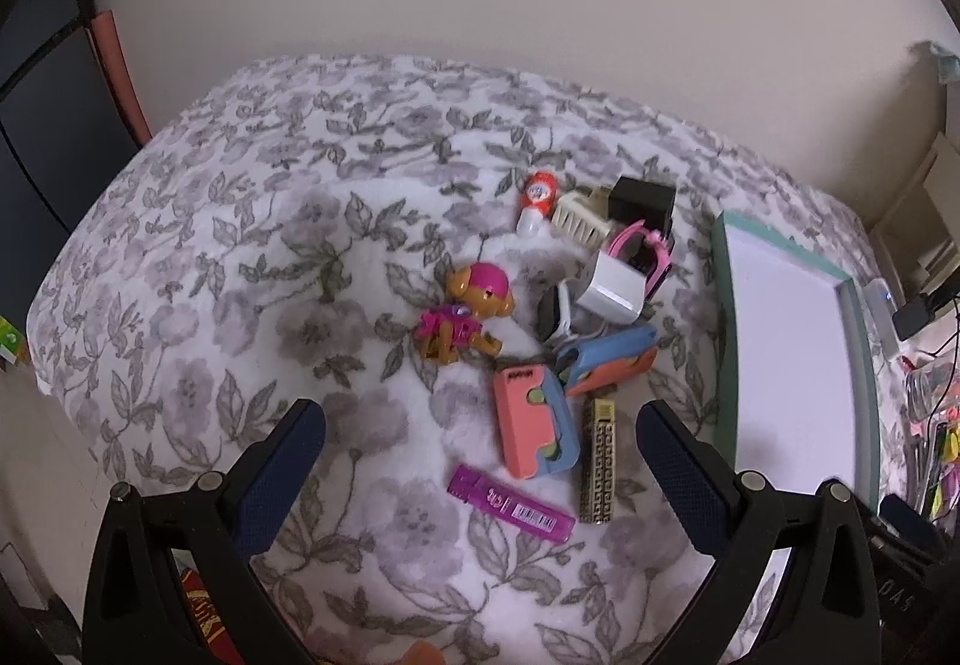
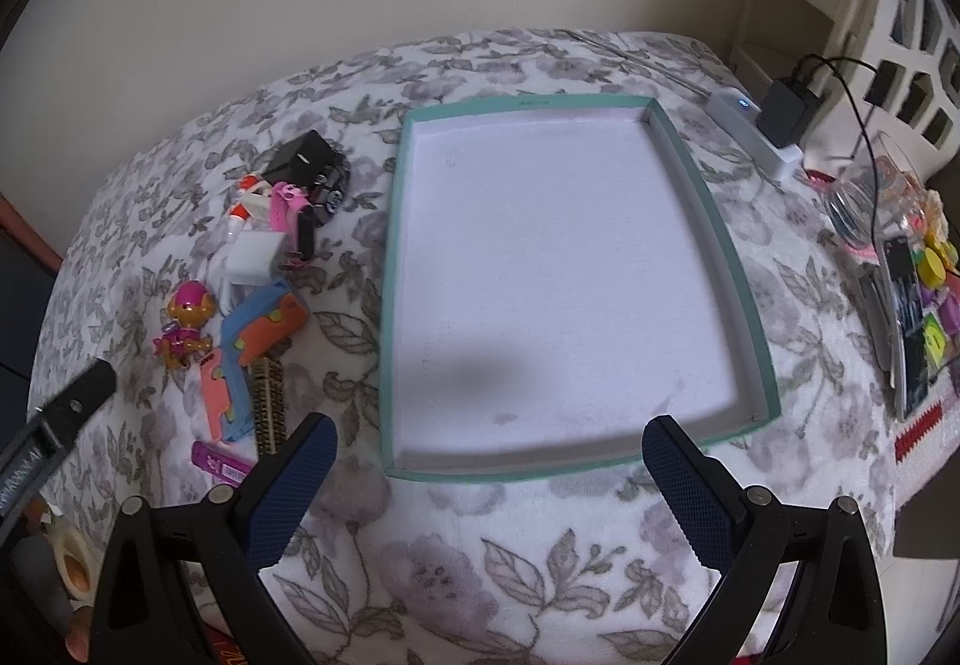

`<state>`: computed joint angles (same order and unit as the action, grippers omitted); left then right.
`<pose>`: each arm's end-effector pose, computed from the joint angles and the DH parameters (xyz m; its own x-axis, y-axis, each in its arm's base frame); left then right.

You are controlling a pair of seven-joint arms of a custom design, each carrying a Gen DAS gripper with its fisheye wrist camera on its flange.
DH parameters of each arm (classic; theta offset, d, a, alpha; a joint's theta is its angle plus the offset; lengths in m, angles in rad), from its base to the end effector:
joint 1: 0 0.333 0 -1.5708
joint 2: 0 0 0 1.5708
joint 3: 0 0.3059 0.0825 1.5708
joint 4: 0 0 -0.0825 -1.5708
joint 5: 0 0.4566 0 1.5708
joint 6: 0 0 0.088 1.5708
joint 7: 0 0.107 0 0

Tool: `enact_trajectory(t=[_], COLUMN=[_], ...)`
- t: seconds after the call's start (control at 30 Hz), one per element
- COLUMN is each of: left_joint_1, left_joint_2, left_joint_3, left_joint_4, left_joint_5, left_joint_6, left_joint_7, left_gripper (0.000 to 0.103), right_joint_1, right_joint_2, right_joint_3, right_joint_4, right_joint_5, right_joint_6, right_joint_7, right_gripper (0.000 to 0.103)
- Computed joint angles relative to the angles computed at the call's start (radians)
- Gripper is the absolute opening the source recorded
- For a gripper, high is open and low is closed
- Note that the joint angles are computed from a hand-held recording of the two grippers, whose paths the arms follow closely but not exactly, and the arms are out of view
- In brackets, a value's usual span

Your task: Organize rigid objects

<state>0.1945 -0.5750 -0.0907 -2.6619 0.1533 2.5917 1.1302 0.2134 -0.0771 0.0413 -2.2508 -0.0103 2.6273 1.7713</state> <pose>0.4672 0.0479 0.4286 0.4135 -0.9098 0.0350 -0.7815 -0.3744 -0.4991 0.5879 0.1534 0.3957 0.0796 -0.9939 -0.0758 -0.9012 -0.0392 -0.4316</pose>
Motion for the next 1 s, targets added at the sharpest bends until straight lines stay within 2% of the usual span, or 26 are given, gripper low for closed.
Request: enact_trajectory(t=[0.1, 0.13, 0.17, 0.2, 0.27, 0.33, 0.43, 0.47, 0.53, 0.7, 0.87, 0.97, 1.0], left_joint_1=[0.021, 0.015, 0.005, 0.001, 0.003, 0.01, 0.016, 0.014, 0.01, 0.004, 0.0, -0.005, -0.008], left_joint_2=[0.029, 0.046, 0.065, 0.084, 0.117, 0.145, 0.184, 0.194, 0.21, 0.25, 0.279, 0.3, 0.319], left_joint_3=[-0.014, -0.001, 0.017, 0.03, 0.042, 0.049, 0.065, 0.072, 0.083, 0.082, 0.087, 0.079, 0.079], left_joint_4=[0.03, 0.041, 0.053, 0.066, 0.087, 0.104, 0.123, 0.128, 0.133, 0.154, 0.149, 0.158, 0.172], left_joint_5=[0.019, 0.006, -0.017, -0.035, -0.057, -0.071, -0.101, -0.117, -0.148, -0.178, -0.211, -0.214, -0.221], left_joint_6=[-0.068, -0.09, -0.113, -0.142, -0.183, -0.212, -0.253, -0.263, -0.275, -0.305, -0.293, -0.301, -0.305], left_joint_7=[-0.032, -0.031, -0.021, -0.016, -0.025, -0.041, -0.06, -0.057, -0.046, -0.028, -0.01, -0.011, -0.009], left_gripper=[0.103, 0.103, 0.103, 0.103, 0.103, 0.103, 0.103, 0.103, 0.102, 0.102, 0.099, 0.092, 0.087], right_joint_1=[0.03, 0.016, 0.021, 0.027, 0.041, 0.052, 0.067, 0.068, 0.069, 0.068, 0.079, 0.085, 0.087], right_joint_2=[0.032, 0.052, 0.063, 0.08, 0.091, 0.11, 0.151, 0.16, 0.182, 0.206, 0.227, 0.234, 0.239], right_joint_3=[-0.007, 0.015, 0.017, 0.02, 0.029, 0.035, 0.034, 0.037, 0.041, 0.053, 0.053, 0.054, 0.055], right_joint_4=[0.025, 0.041, 0.044, 0.054, 0.038, 0.044, 0.088, 0.097, 0.12, 0.146, 0.163, 0.166, 0.169], right_joint_5=[0.017, -0.044, -0.049, -0.031, 0.094, 0.105, 0.025, 0.034, 0.066, 0.147, 0.135, 0.123, 0.122], right_joint_6=[0.002, 0.0, 0.012, 0.013, 0.105, 0.12, 0.033, 0.021, -0.013, -0.025, -0.041, -0.038, -0.035], right_joint_7=[-0.047, -0.029, -0.037, -0.068, -0.16, -0.185, -0.152, -0.165, -0.198, -0.261, -0.274, -0.28, -0.284], right_gripper=[0.103, 0.103, 0.103, 0.103, 0.103, 0.103, 0.103, 0.103, 0.103, 0.099, 0.096, 0.092, 0.092])
